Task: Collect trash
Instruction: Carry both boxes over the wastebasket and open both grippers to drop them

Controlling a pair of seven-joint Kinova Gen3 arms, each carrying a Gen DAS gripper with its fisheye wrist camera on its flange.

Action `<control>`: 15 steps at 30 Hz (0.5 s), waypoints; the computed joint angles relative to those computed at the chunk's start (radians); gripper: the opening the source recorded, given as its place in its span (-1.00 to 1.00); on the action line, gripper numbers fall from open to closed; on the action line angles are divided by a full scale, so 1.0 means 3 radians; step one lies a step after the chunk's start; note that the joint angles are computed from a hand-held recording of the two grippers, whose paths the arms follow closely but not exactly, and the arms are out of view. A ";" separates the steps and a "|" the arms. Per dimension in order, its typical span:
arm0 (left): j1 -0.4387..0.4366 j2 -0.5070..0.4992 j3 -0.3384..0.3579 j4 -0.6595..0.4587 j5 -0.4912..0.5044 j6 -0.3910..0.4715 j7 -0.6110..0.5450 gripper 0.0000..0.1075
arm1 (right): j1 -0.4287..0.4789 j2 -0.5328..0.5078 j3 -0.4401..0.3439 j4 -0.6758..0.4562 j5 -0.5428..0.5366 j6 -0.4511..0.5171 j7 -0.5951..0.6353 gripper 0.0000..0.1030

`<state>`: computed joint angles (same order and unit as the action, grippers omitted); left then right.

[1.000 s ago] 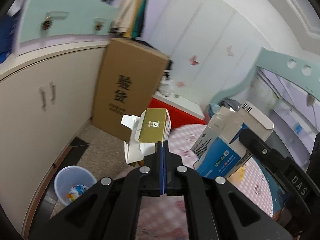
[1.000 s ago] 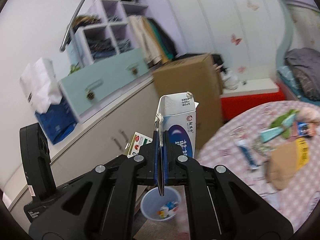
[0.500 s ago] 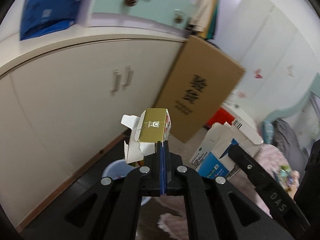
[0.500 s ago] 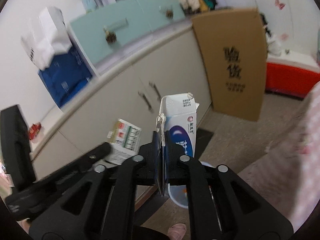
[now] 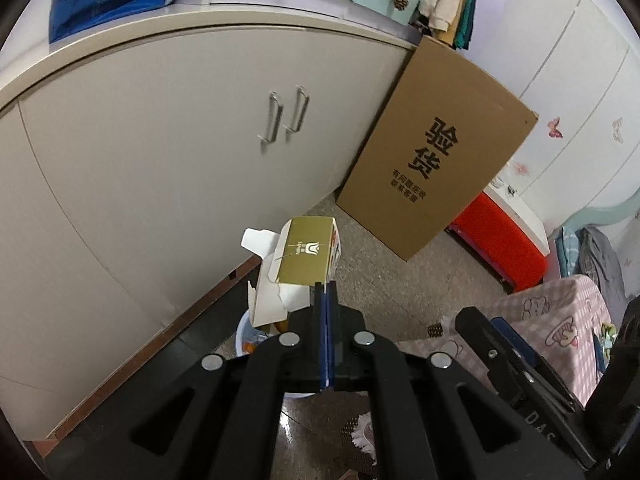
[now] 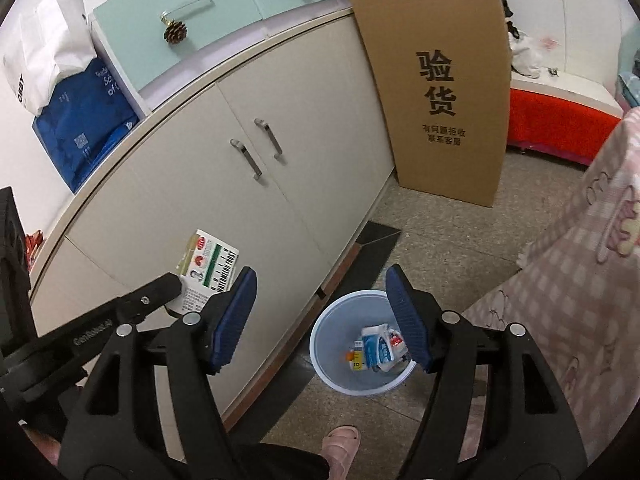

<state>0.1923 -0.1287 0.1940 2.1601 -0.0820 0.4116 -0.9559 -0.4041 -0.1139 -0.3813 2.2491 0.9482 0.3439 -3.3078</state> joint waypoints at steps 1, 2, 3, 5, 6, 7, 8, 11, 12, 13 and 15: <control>0.0026 -0.0002 -0.0013 -0.0007 0.0042 0.0010 -0.0037 -0.99 | -0.0008 -0.0031 0.0001 0.0008 -0.0032 0.0030 0.0015 0.31; 0.0032 -0.0001 0.0011 -0.0014 0.0034 0.0017 -0.0020 -0.99 | -0.0003 -0.0053 0.0012 0.0013 -0.0064 0.0032 0.0047 0.31; 0.0032 -0.0007 0.0039 -0.0019 0.0005 0.0027 0.0010 -0.99 | 0.0017 -0.0095 -0.0006 0.0034 -0.0062 0.0038 0.0025 0.31; 0.0036 -0.0012 0.0093 -0.0033 -0.0058 0.0050 0.0083 -0.99 | 0.0061 -0.0165 -0.0061 0.0059 -0.0080 0.0085 0.0006 0.32; 0.0048 -0.0015 0.0099 -0.0039 -0.0062 0.0057 0.0094 -0.99 | 0.0089 -0.0198 -0.0085 0.0073 -0.0090 0.0087 -0.0002 0.33; 0.0060 -0.0015 0.0104 -0.0048 -0.0064 0.0065 0.0105 -0.99 | 0.0123 -0.0226 -0.0104 0.0083 -0.0101 0.0077 -0.0001 0.33; 0.0070 -0.0013 0.0116 -0.0067 -0.0074 0.0083 0.0122 -0.99 | 0.0157 -0.0253 -0.0126 0.0096 -0.0118 0.0071 0.0008 0.33; 0.0074 -0.0013 0.0186 -0.0103 -0.0186 0.0105 0.0256 -0.99 | 0.0311 -0.0357 -0.0270 0.0129 -0.0084 0.0119 -0.0072 0.34; 0.0086 -0.0006 0.0189 -0.0116 -0.0201 0.0107 0.0270 -0.99 | 0.0367 -0.0384 -0.0320 0.0141 -0.0053 0.0120 -0.0117 0.35; 0.0098 0.0008 0.0182 -0.0127 -0.0207 0.0101 0.0271 -0.99 | 0.0417 -0.0415 -0.0363 0.0155 -0.0027 0.0121 -0.0155 0.35; 0.0110 0.0034 0.0221 -0.0161 -0.0286 0.0108 0.0354 -0.99 | 0.0516 -0.0476 -0.0426 0.0181 0.0011 0.0105 -0.0208 0.36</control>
<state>0.2253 -0.1186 0.2603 2.1119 -0.1678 0.4439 -0.8498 -0.2493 -0.2567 -0.5092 2.3033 0.9514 0.3755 -3.3701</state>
